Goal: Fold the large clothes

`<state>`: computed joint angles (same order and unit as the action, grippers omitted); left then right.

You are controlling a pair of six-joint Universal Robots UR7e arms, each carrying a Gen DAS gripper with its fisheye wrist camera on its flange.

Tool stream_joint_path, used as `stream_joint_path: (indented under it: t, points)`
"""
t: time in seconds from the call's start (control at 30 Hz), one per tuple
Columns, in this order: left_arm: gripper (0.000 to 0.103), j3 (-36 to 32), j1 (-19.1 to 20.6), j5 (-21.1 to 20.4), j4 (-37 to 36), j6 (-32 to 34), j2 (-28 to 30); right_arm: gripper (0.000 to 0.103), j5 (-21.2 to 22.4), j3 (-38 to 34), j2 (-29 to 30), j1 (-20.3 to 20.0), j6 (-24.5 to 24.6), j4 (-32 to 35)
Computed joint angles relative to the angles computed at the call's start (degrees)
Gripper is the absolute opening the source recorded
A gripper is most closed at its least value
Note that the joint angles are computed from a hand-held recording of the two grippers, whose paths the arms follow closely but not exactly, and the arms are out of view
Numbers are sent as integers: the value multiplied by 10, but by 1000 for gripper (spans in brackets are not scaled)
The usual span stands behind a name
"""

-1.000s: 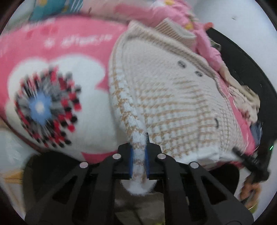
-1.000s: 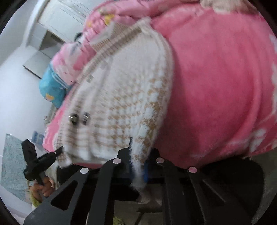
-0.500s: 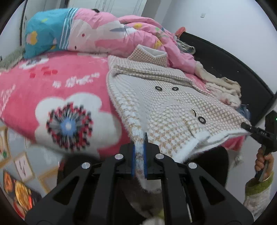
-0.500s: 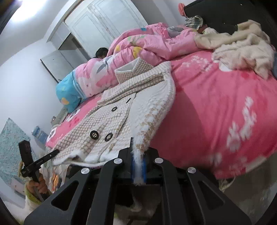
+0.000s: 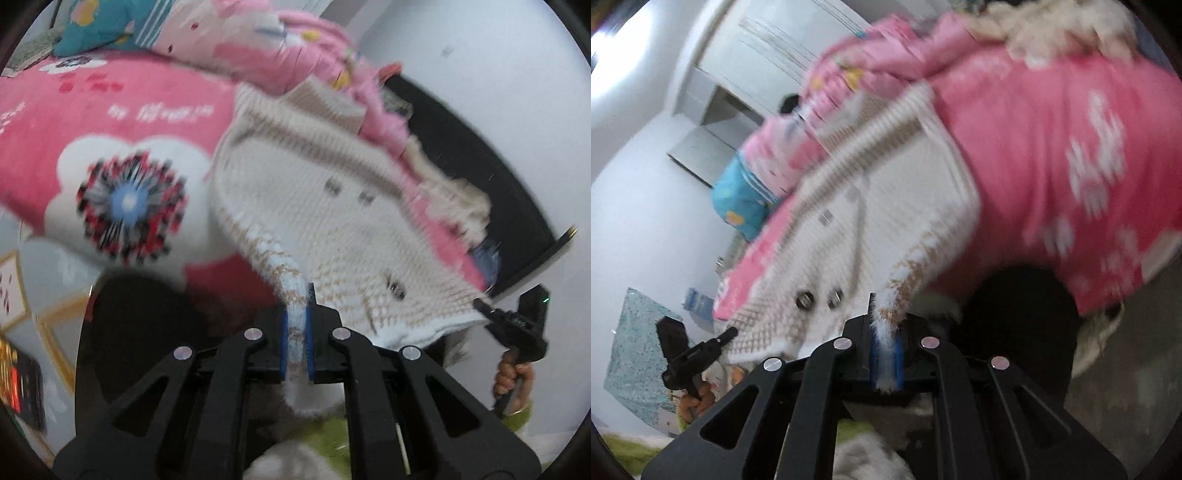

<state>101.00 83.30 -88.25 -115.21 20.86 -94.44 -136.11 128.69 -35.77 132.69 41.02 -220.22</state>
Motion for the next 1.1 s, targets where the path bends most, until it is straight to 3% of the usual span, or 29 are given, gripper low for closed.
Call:
stream_joint_path:
  t: [0.17, 0.3, 0.4, 0.5, 0.57, 0.6, 0.7, 0.77, 0.8, 0.87, 1.0, 1.1]
  points:
    - [8, -80, -6, -54, -10, -37, 73, 7, 38, -45, -35, -44, -108, -18]
    - [12, -125, -21, -33, -45, -56, 140, 8, 92, -78, -52, -102, -159, -17]
    - [15, -169, -18, -27, -54, -73, 203, 9, 156, -107, -51, -165, -169, -8]
    - [26, -237, -3, -33, -18, -101, 273, 20, 208, -125, -46, -228, -161, 23]
    - [56, -296, 21, -76, 37, -143, 325, 32, 234, -135, -42, -264, -142, 56]
    - [62, -314, 32, -93, 51, -169, 342, 34, 245, -139, -40, -284, -127, 79]
    - [63, -346, 56, -144, 64, -220, 369, 35, 288, -134, -29, -314, -118, 60]
    - [71, -347, 60, -159, 56, -231, 365, 41, 303, -123, -34, -313, -120, 34]
    - [74, -340, 57, -152, 41, -229, 356, 45, 300, -118, -37, -309, -120, 26]
    - [75, -326, 49, -133, 15, -219, 337, 64, 253, -106, -44, -287, -124, 6]
    - [75, -292, 36, -112, -8, -192, 291, 68, 185, -73, -60, -249, -125, -28]
    - [75, -230, 16, -49, -30, -147, 241, 68, 150, -46, -65, -221, -130, -35]
